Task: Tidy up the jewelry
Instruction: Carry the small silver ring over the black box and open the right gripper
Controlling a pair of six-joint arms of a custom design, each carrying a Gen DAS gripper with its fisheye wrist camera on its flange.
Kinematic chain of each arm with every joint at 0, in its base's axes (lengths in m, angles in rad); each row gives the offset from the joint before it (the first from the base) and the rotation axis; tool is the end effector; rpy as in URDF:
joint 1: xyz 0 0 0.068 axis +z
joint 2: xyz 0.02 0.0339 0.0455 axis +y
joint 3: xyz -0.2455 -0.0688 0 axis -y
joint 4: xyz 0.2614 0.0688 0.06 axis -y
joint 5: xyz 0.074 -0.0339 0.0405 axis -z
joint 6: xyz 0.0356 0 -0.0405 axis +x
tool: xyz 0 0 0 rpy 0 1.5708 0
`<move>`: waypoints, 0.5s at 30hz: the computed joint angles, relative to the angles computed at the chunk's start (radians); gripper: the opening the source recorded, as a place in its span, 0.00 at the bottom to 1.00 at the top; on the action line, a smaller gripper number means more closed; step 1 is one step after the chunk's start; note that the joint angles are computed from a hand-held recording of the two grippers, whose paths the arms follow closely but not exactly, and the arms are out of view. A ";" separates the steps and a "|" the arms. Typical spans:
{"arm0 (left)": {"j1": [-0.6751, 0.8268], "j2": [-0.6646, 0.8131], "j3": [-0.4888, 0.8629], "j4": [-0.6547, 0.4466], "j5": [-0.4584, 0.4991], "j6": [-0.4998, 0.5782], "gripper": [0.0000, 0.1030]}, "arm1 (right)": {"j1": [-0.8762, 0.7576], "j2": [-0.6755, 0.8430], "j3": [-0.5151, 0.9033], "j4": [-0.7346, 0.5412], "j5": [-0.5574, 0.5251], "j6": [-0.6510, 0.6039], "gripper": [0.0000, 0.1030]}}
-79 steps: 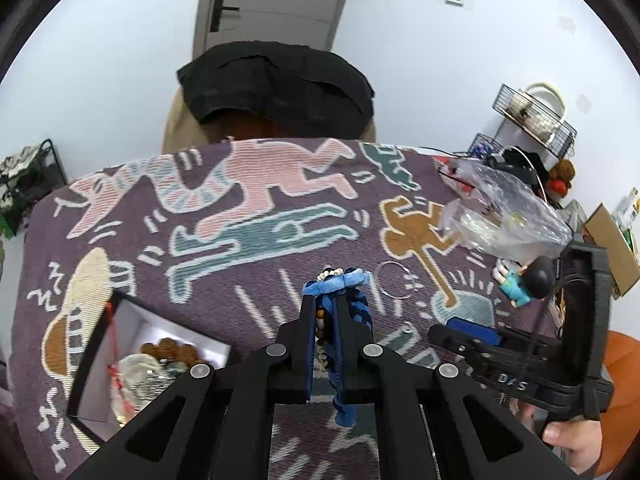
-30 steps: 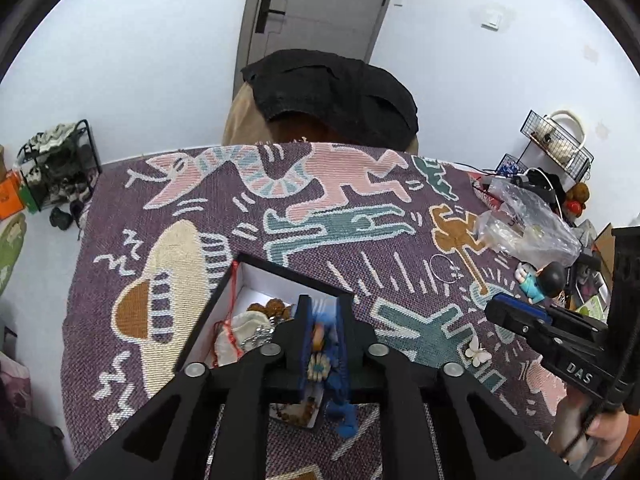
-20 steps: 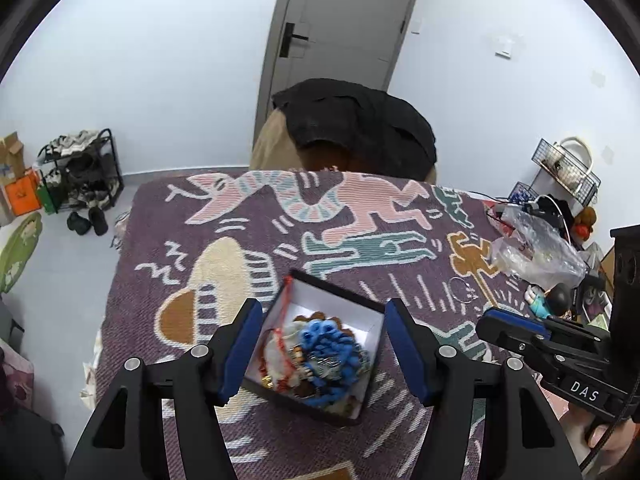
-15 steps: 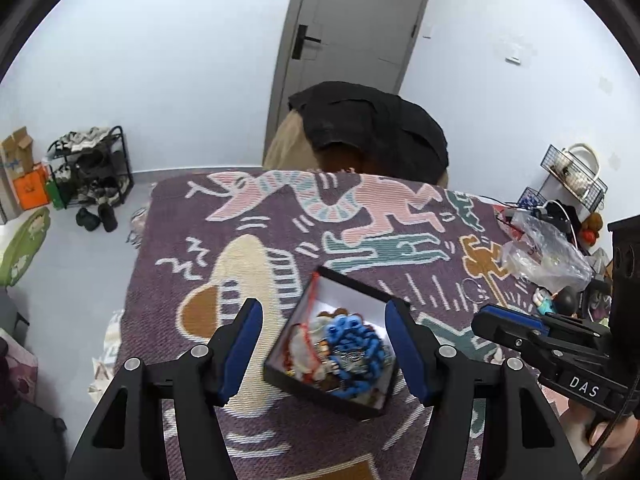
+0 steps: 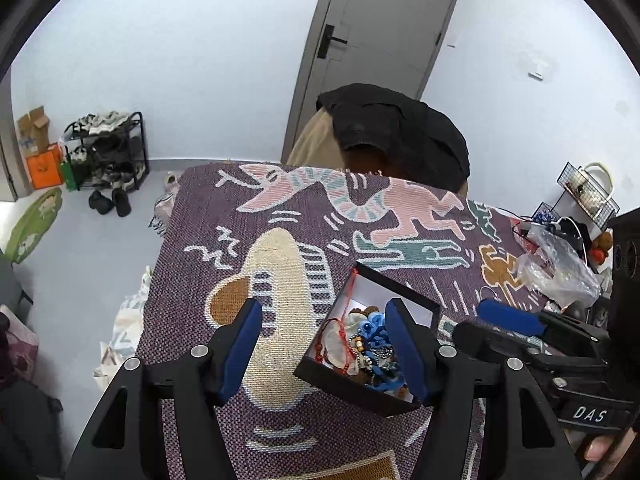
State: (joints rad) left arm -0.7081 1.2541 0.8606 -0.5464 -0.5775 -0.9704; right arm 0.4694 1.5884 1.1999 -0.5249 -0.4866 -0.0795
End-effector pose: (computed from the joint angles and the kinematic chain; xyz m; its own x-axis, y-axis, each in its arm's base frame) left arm 0.2171 -0.1603 0.2181 -0.5943 -0.4012 -0.6970 -0.3364 0.9112 -0.2376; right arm 0.3077 0.1747 0.2320 -0.6517 -0.4093 -0.6385 -0.7087 0.6285 0.3205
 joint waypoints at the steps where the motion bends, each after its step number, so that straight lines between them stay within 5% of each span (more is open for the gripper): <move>1: -0.004 0.000 -0.001 0.003 0.001 0.000 0.65 | -0.008 -0.010 -0.014 0.015 0.009 0.004 0.61; 15: -0.081 0.142 0.129 0.026 -0.016 0.024 0.81 | -0.264 -0.109 -0.109 -0.064 -0.095 -0.067 0.70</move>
